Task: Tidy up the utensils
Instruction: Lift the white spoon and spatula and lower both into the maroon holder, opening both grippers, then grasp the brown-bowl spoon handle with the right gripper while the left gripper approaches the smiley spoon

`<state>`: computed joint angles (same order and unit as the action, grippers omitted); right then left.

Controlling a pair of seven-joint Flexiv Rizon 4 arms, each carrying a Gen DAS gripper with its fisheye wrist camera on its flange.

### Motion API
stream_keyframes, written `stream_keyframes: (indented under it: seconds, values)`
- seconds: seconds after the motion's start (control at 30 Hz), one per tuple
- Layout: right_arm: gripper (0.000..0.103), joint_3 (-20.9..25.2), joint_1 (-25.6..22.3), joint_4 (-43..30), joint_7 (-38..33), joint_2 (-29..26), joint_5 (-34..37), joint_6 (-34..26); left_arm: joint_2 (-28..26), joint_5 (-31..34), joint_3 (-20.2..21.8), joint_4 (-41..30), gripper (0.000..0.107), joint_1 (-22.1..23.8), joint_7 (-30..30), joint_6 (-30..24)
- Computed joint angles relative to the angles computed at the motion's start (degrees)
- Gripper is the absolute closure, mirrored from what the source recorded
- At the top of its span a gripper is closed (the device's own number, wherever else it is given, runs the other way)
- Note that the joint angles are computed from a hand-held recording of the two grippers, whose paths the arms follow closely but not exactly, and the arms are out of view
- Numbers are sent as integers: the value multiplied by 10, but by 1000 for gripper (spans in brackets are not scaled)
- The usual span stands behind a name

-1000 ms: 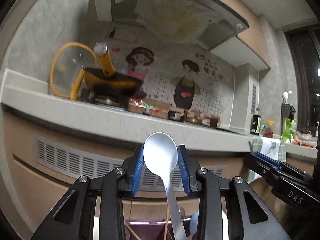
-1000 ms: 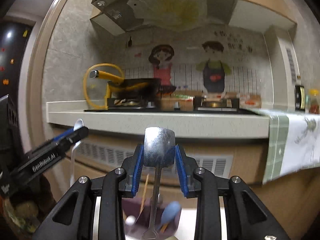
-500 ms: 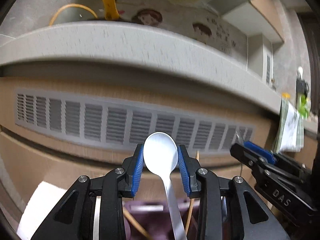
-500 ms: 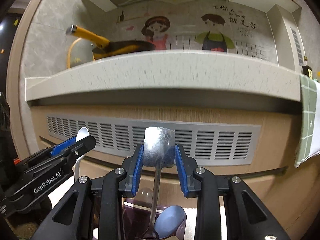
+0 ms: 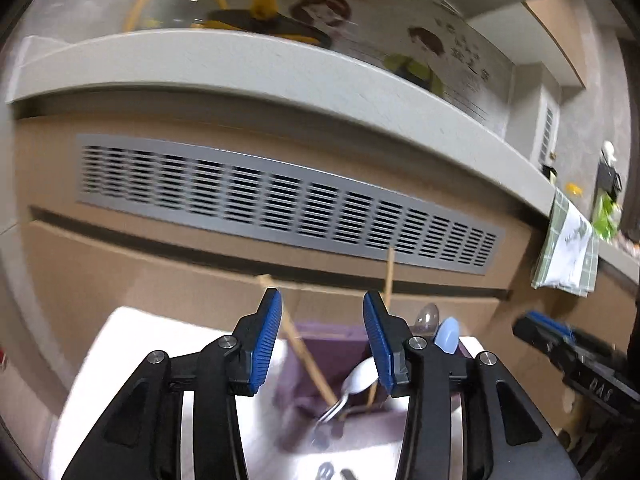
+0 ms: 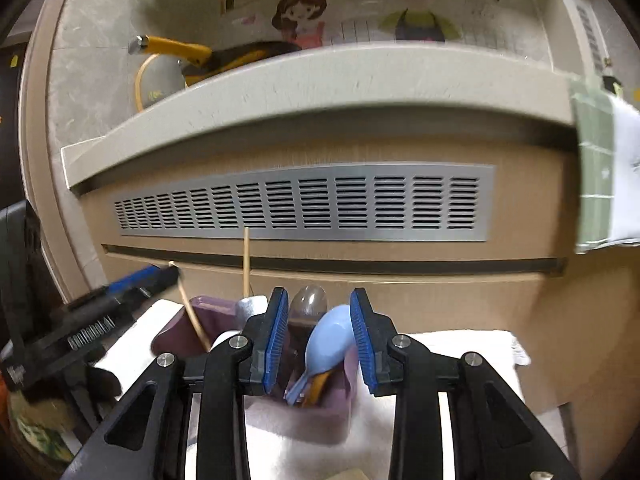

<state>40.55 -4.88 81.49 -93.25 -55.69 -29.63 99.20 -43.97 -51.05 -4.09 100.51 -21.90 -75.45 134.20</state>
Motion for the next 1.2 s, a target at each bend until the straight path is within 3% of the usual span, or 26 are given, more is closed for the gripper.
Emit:
stream_keyframes:
  seconds: [0.13, 0.27, 0.37, 0.43, 0.53, 0.73, 0.83, 0.87, 0.9, 1.0, 1.2]
  values:
    - [73, -45, 8, 70, 4, 49, 7, 17, 45, -45, -11, 87, 63, -13, -30, 20]
    - [73, 4, -42, 135, -12, 61, -6, -33, 84, -72, -20, 167, 63, -30, -53, -11]
    - [73, 44, -70, 161, -46, 59, 1, -112, 103, -48, -22, 224, 63, -35, -95, -40]
    - [73, 29, -58, 175, -54, 67, 11, -126, 103, -37, -18, 243, 63, -41, -117, -54]
    - [73, 9, -27, 166, -67, 61, 22, -160, 96, -31, -4, 253, 63, -56, -133, -73]
    - [73, -85, 83, 109, -45, 51, 43, -194, 86, -25, 24, 246, 63, -78, -126, -120]
    - [74, -138, 129, 108, -44, 57, 46, -164, 84, -12, 33, 243, 63, -82, -136, -136]
    - [80, -146, 137, 108, -48, 59, 50, -159, 83, -11, 38, 241, 63, -85, -137, -141]
    - [91, -149, 141, 109, -55, 61, 55, -156, 82, -8, 43, 239, 63, -87, -138, -147]
    - [91, -174, 155, 123, -66, 73, 73, -139, 79, -10, 59, 231, 63, -101, -136, -162]
    - [92, -123, 91, 141, -112, 87, 144, -132, 72, -25, 91, 207, 63, -134, -119, -195]
